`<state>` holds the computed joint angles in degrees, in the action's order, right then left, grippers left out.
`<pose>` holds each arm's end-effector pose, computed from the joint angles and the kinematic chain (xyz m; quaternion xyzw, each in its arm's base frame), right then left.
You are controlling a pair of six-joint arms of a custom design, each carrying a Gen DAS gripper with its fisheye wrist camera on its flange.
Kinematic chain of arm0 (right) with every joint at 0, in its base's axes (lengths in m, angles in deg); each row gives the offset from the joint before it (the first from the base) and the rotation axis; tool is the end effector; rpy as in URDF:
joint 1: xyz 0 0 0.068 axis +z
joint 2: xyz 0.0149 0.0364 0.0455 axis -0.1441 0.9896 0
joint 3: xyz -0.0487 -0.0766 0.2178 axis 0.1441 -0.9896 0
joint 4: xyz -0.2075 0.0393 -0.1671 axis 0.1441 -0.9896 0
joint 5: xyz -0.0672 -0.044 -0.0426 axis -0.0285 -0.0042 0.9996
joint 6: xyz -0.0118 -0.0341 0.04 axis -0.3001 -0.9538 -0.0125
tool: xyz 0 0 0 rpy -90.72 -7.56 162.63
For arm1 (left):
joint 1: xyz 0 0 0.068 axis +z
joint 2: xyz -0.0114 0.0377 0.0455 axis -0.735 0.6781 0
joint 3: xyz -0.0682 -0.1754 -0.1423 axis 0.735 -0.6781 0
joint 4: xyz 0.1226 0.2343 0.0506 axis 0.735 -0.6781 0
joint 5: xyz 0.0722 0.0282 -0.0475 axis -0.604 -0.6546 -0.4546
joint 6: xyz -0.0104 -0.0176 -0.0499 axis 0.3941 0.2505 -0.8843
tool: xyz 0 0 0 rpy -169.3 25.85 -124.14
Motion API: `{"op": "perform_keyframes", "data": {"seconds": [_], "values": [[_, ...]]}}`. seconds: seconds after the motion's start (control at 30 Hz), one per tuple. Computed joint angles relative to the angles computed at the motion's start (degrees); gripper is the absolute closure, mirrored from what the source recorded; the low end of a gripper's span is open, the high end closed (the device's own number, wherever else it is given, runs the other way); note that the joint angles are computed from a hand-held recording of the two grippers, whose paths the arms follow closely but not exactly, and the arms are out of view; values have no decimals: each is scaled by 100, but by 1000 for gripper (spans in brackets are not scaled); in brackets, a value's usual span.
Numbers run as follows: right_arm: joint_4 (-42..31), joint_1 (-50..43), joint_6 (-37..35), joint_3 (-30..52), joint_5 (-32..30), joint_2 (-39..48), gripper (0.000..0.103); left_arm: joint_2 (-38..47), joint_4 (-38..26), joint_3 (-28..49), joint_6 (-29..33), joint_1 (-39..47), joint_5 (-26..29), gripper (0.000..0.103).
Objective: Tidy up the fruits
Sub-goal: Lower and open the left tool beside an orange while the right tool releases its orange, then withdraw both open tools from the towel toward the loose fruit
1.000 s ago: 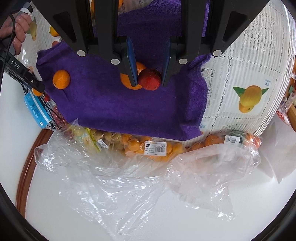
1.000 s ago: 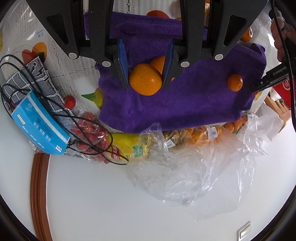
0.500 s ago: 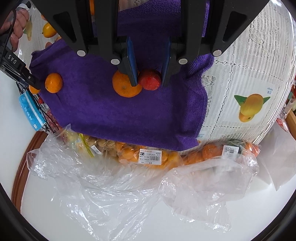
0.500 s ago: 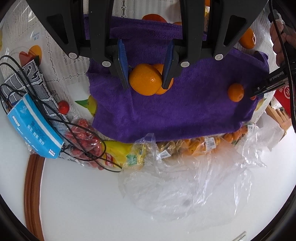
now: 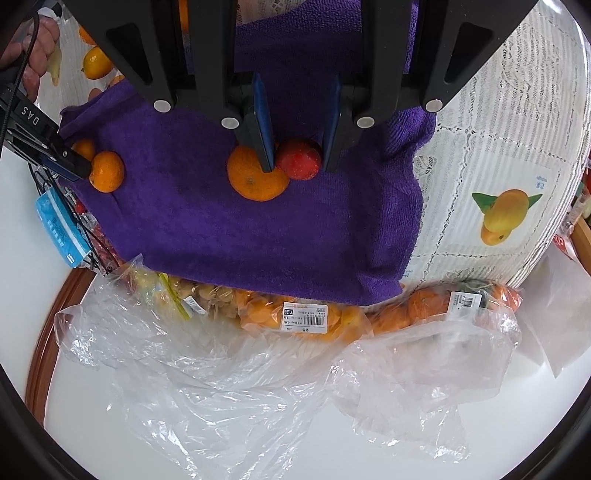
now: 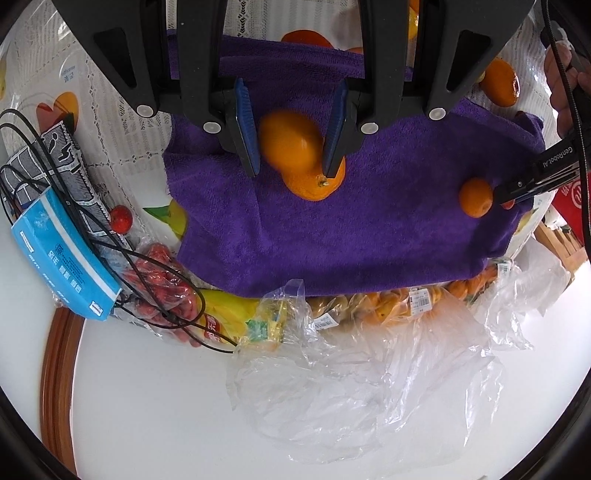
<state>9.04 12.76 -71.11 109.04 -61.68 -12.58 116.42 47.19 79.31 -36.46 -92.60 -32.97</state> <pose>0.2204 0.0831 0.1497 -0.0830 0.9287 0.0760 0.3533 0.2000 -0.1799 0.1355 -0.0631 0.9242 -0.0664 0.3708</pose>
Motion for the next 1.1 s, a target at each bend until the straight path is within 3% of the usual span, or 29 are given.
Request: {"op": "perform_keyframes", "data": {"seconds": [0.23, 0.43, 0.53, 0.73, 0.87, 1.1], "values": [[44, 26, -54, -41, 65, -51, 68, -27, -17, 4, -5, -48, -39, 77], [96, -29, -40, -223, -51, -525, 52, -259, 55, -90, 45, -157, -155, 60], [83, 6, -61, -277, -98, -739, 52, -360, -15, -79, 33, -241, -302, 54], [28, 368, -25, -404, 265, -1198, 52, -521, -225, 22, -7, -452, -438, 51], [-351, 700, 229, -406, 658, -1507, 52, -586, -338, 113, -26, -629, -467, 48], [-1704, 1285, 784, -515, 1311, -2850, 52, -1007, -886, -16, -513, -1334, -788, 48]]}}
